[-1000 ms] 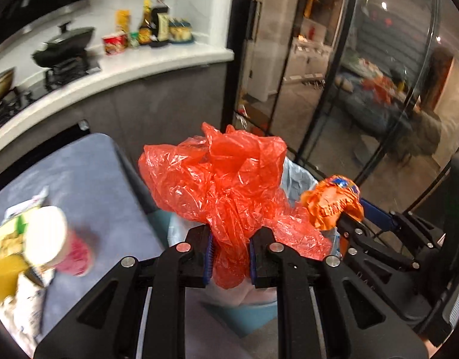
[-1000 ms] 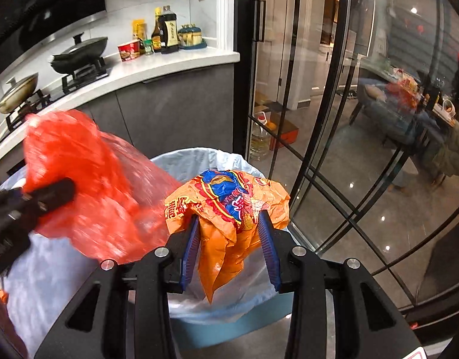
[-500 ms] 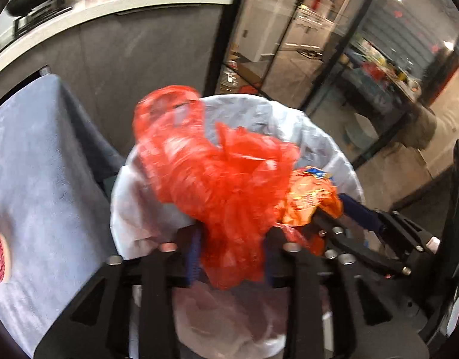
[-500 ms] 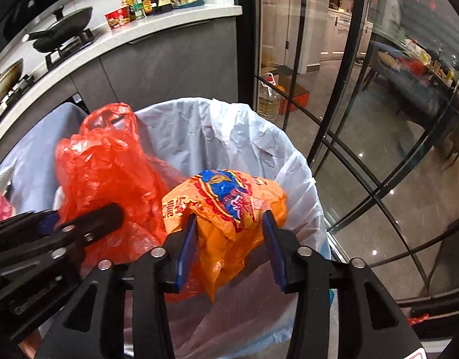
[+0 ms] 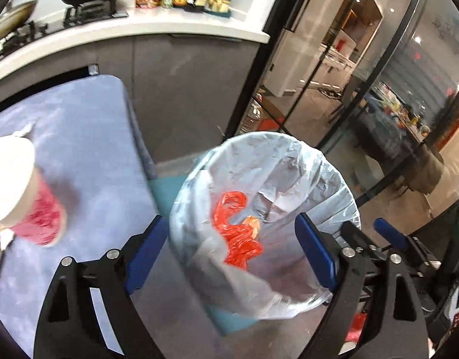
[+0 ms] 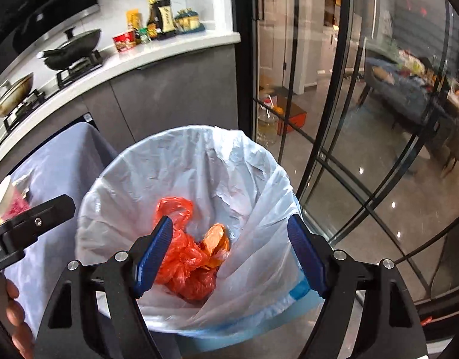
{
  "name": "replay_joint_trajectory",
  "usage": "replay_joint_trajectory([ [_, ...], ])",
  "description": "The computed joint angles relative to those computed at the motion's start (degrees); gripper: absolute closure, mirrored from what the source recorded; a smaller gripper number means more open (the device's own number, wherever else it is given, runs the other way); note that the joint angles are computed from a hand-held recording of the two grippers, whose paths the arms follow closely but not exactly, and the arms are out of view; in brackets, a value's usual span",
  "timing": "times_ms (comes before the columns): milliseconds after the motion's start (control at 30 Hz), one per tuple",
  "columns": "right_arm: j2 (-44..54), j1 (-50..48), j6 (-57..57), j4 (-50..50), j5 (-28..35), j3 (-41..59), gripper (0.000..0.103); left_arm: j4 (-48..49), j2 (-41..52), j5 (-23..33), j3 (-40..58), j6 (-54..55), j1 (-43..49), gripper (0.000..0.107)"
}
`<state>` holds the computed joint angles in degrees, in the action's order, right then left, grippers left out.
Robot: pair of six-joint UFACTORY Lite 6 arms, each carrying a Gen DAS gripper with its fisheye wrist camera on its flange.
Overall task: Collect trash
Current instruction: 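Open both tools to drop the bag and wrapper into the bin, then grasp the orange snack wrapper on the cloth with the left tool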
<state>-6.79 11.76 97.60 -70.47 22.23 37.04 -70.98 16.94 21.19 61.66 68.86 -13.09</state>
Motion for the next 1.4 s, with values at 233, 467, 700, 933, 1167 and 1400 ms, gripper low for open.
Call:
replay_joint_trajectory([
  [233, -8.28, 14.38, -2.15, 7.37, 11.06, -1.13, 0.028, 4.5, -17.0, -1.35, -12.62, -3.08, 5.1, 0.024],
  [467, -6.87, 34.04, 1.44, 10.39, 24.73, 3.95, 0.028, 17.1, -36.28, 1.64, -25.59, -6.73, 18.15, 0.024],
  [700, 1.6, 49.62, 6.22, 12.79, 32.09, 13.42, 0.028, 18.39, -41.71, 17.17, -28.01, 7.66, 46.05, 0.024],
  [933, 11.64, 57.25, 9.38, 14.45, 31.7, 22.76, 0.028, 15.64, -30.46, 20.65, -23.99, 26.61, 67.69, 0.02],
  [1167, 21.08, 60.98, 8.76, 16.29, 31.56, 31.68, 0.028, 14.0, -14.54, 23.22, -16.55, 35.9, 77.61, 0.016],
  [1400, 26.26, 61.9, 6.92, 18.23, 30.94, 37.01, 0.028, 10.02, -8.76, 18.62, -16.17, 40.4, 76.08, 0.015],
])
